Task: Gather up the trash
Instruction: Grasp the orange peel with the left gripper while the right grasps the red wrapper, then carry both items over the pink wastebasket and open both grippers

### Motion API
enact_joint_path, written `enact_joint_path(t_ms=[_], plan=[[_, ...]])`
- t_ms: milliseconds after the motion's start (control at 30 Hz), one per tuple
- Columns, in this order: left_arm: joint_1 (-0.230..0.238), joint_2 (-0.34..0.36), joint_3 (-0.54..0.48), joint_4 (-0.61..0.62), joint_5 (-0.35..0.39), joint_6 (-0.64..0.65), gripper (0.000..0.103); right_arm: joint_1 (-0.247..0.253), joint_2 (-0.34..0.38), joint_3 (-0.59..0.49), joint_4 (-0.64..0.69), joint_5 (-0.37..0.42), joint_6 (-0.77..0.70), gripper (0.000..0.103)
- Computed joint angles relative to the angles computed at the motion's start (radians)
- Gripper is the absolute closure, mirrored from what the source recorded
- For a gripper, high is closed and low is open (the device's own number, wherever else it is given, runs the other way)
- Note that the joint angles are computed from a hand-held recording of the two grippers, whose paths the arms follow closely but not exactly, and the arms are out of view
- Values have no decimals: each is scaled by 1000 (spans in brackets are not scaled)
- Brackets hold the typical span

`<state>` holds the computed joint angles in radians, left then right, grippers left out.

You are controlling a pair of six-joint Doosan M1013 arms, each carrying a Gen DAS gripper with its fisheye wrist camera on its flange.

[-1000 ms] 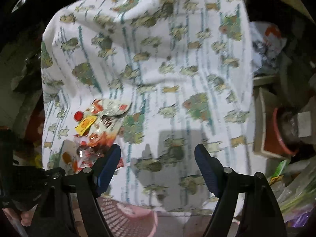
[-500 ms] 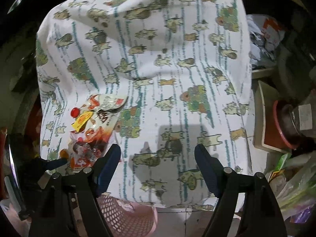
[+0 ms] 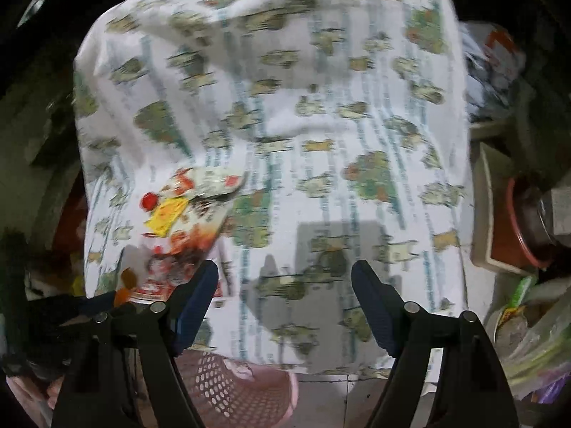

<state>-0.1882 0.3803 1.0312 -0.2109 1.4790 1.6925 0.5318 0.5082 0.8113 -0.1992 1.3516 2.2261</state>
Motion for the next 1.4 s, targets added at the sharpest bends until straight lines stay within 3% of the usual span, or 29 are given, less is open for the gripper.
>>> enact_joint_path(t_ms=[300, 533, 633, 700, 800, 833, 933, 1100, 1233, 1300, 1400], plan=[[57, -48, 6, 22, -150, -70, 75, 97, 95, -90, 0, 22, -261, 24], [65, -72, 11, 46, -221, -58, 75, 141, 136, -117, -38, 37, -361, 29], [66, -74, 9, 50, -230, -56, 75, 145, 164, -143, -56, 70, -346, 49], [68, -73, 8, 43, -231, -59, 75, 140, 163, -137, -48, 66, -331, 76], [70, -74, 9, 43, -233, -67, 75, 136, 132, -90, -31, -18, -290, 95], [71, -75, 10, 44, -236, -68, 75, 127, 115, -69, 7, -57, -268, 97], [75, -79, 13, 48, -247, -73, 75, 100, 63, -6, 101, -169, -208, 99], [73, -95, 31, 79, -285, -119, 75, 79, -6, 62, 137, -292, -163, 100], [79, -103, 39, 54, -302, -123, 75, 20, -77, 165, 391, -461, -194, 100], [76, -112, 50, 55, -319, -116, 75, 3, -98, 201, 465, -512, -209, 100], [70, -123, 64, 56, -337, -105, 75, 6, -105, 206, 404, -508, -154, 100]])
